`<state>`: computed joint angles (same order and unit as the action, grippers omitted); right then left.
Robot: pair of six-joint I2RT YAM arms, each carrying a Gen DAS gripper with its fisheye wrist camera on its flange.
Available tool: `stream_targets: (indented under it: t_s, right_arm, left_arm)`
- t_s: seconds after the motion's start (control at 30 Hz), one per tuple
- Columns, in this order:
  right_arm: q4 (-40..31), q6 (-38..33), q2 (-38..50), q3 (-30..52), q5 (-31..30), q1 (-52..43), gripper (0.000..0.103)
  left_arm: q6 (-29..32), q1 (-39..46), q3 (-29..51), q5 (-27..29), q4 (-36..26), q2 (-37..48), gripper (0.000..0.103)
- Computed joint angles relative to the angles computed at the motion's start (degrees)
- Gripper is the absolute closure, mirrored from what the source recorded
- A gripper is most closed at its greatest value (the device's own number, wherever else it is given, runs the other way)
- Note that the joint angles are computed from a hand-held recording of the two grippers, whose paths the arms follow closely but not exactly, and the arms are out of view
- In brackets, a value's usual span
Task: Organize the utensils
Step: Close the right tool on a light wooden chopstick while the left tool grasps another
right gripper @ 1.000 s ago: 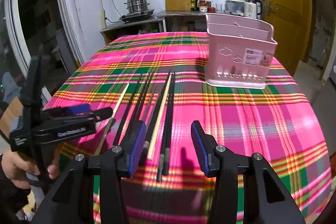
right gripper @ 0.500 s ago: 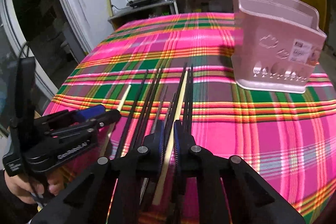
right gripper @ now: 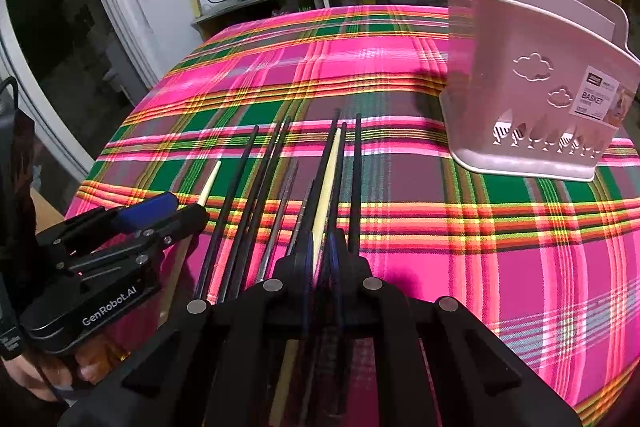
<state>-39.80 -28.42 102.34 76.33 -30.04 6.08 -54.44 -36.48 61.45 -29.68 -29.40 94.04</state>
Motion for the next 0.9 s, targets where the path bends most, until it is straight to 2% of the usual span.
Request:
stream_targets:
  t_s: [0.17, 0.3, 0.53, 0.9]
  right_arm:
    - [0.8, 1.4, 0.0, 0.3, 1.1, 1.0, 0.094]
    - [-0.5, 0.4, -0.2, 0.5, -2.2, 0.1, 0.094]
    - [-2.2, 0.3, 2.5, 1.9, -4.3, -0.7, 0.094]
    - [-0.8, 4.1, 3.5, 4.4, 0.1, 0.8, 0.094]
  left_arm:
    - [0.2, 0.3, 0.1, 0.1, 0.3, 0.1, 0.067]
    - [0.2, 0.3, -0.1, 0.1, 0.4, 0.0, 0.067]
    - [0.3, 0.5, -0.1, 0.2, 0.5, 0.0, 0.067]
    - [0.4, 1.7, 1.4, 1.0, -0.1, 1.0, 0.067]
